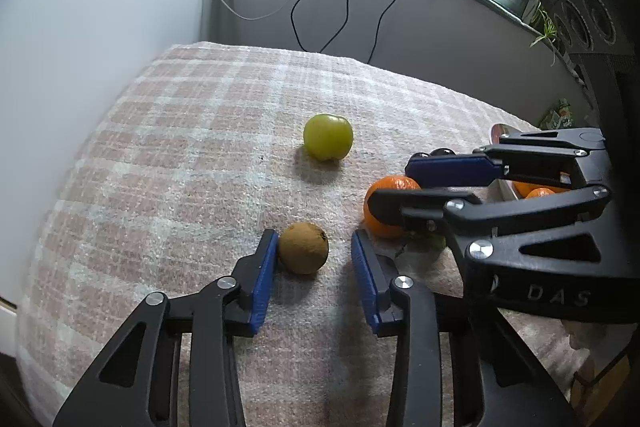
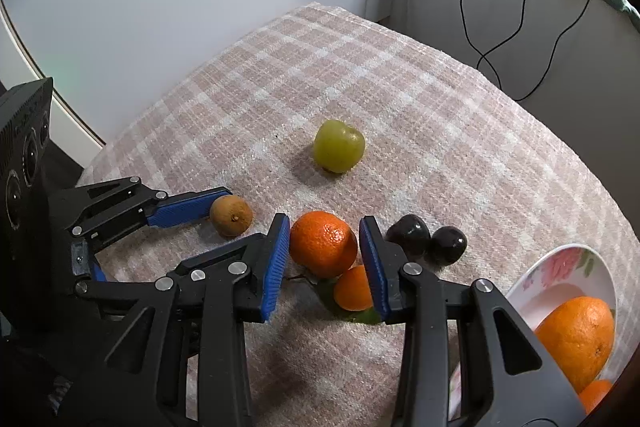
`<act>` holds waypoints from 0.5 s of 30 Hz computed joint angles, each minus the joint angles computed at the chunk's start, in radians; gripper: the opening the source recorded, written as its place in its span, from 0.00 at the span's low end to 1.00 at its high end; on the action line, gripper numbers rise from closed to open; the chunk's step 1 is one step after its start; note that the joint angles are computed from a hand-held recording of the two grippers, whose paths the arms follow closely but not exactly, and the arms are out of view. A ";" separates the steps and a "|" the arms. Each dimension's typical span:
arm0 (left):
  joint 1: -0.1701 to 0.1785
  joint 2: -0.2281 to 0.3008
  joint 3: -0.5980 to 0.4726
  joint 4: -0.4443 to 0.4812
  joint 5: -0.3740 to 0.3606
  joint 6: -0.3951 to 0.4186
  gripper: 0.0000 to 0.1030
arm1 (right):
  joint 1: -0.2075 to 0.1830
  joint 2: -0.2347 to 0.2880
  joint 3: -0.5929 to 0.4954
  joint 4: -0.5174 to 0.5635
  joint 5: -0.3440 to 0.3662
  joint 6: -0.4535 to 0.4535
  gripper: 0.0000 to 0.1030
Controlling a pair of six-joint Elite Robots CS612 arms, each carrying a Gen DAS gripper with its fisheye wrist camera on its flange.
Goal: Organize fruits
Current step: 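Grasp the second brown kiwi with the left tool while the right tool grasps a small mandarin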
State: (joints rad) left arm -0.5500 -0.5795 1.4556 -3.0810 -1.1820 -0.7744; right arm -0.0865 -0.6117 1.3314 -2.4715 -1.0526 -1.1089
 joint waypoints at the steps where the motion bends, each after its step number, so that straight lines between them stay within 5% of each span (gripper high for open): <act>1: 0.000 0.000 0.001 -0.001 0.001 0.000 0.30 | 0.001 0.000 0.000 0.001 -0.004 -0.004 0.37; 15: -0.005 -0.003 0.012 -0.018 0.013 0.000 0.22 | -0.014 -0.003 -0.004 0.023 0.052 0.025 0.34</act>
